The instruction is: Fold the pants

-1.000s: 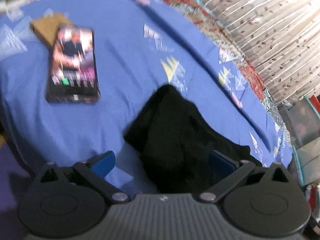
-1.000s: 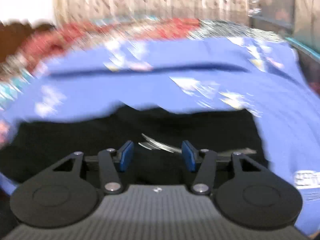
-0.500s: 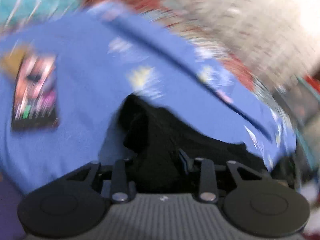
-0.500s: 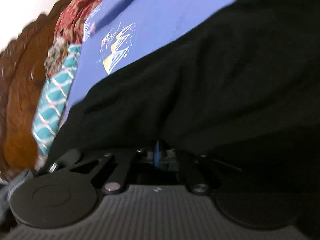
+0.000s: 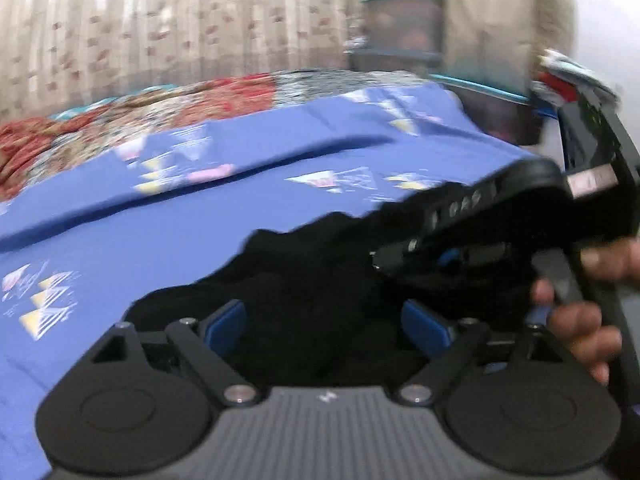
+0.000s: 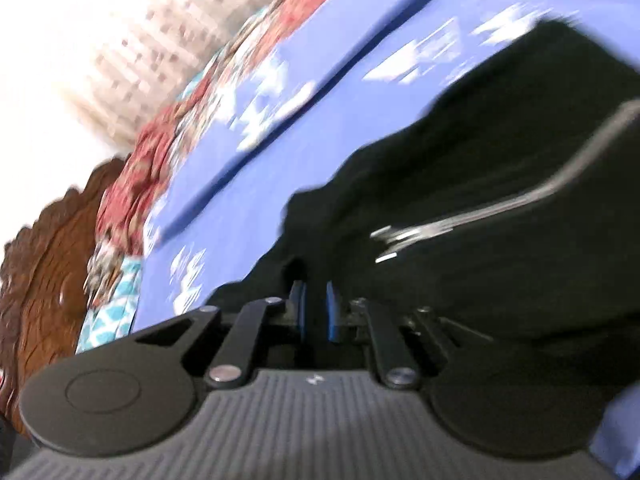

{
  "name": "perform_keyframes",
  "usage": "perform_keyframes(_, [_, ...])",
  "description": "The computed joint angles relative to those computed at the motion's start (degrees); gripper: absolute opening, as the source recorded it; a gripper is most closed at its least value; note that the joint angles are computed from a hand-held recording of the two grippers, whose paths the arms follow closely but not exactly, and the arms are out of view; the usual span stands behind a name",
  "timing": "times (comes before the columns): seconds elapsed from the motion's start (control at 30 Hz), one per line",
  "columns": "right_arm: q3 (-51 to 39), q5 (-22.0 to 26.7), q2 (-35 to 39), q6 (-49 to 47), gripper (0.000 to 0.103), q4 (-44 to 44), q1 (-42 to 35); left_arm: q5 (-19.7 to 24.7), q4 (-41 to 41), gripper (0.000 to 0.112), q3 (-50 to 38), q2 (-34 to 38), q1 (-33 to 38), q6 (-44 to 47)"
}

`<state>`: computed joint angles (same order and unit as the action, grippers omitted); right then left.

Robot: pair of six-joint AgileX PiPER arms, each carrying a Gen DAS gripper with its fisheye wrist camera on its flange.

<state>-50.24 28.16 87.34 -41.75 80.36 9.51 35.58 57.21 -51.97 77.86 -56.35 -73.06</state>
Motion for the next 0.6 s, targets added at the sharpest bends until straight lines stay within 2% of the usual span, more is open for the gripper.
perform_keyframes(0.07, [3.18, 1.15, -2.64, -5.58, 0.016, 3.49, -3.75, -0.64, 1.31, 0.088, 1.33, -1.74, -0.30, -0.99])
perform_keyframes(0.13, [4.86, 3.80, -4.08, -7.79, 0.016, 5.42, -6.00, -3.66, -1.09, 0.084, 2.98, -4.58, 2.57, -1.21])
perform_keyframes(0.2, [3.85, 5.26, -1.12, -12.70, 0.016, 9.20, -3.77, -7.86, -10.22, 0.079, 4.32, -8.05, 7.81, 2.55])
perform_keyframes(0.27, [2.70, 8.57, 0.59, -14.77, 0.016, 9.05, -2.25, -11.04, -21.68, 0.063, 5.31, -9.80, 15.10, 8.14])
perform_keyframes(0.33, [0.61, 9.54, 2.70, -15.08, 0.016, 8.87, 2.65, -14.10, -33.14, 0.032, 6.66, -9.77, 22.05, 13.15])
perform_keyframes(0.37, [-0.14, 9.79, 3.43, -15.07, 0.016, 8.12, 4.03, -14.42, -38.87, 0.023, 6.69, -9.11, 24.70, 16.45])
perform_keyframes(0.4, [-1.07, 9.27, 4.62, -15.38, 0.016, 7.88, 6.31, -14.42, -44.60, 0.009, 6.40, -7.82, 27.17, 20.81])
perform_keyframes(0.47, [-2.37, 8.12, 6.81, -14.99, 0.016, 6.08, 9.14, -13.39, -53.76, 0.005, 6.45, -6.13, 29.90, 30.56])
perform_keyframes(0.53, [-4.14, 3.16, 9.73, -9.92, 0.009, 0.53, 11.99, -11.05, -53.76, 0.003, 5.42, -2.40, 28.92, 33.06])
perform_keyframes(0.57, [-4.36, 3.14, 11.47, -9.02, 0.004, 0.70, 12.01, -8.46, -50.33, 0.003, 3.79, 0.68, 27.23, 31.31])
perform_keyframes(0.6, [-3.64, 4.90, 12.12, -9.37, 0.001, 3.15, 10.76, -7.96, -44.60, 0.004, 3.25, 2.40, 25.22, 27.27])
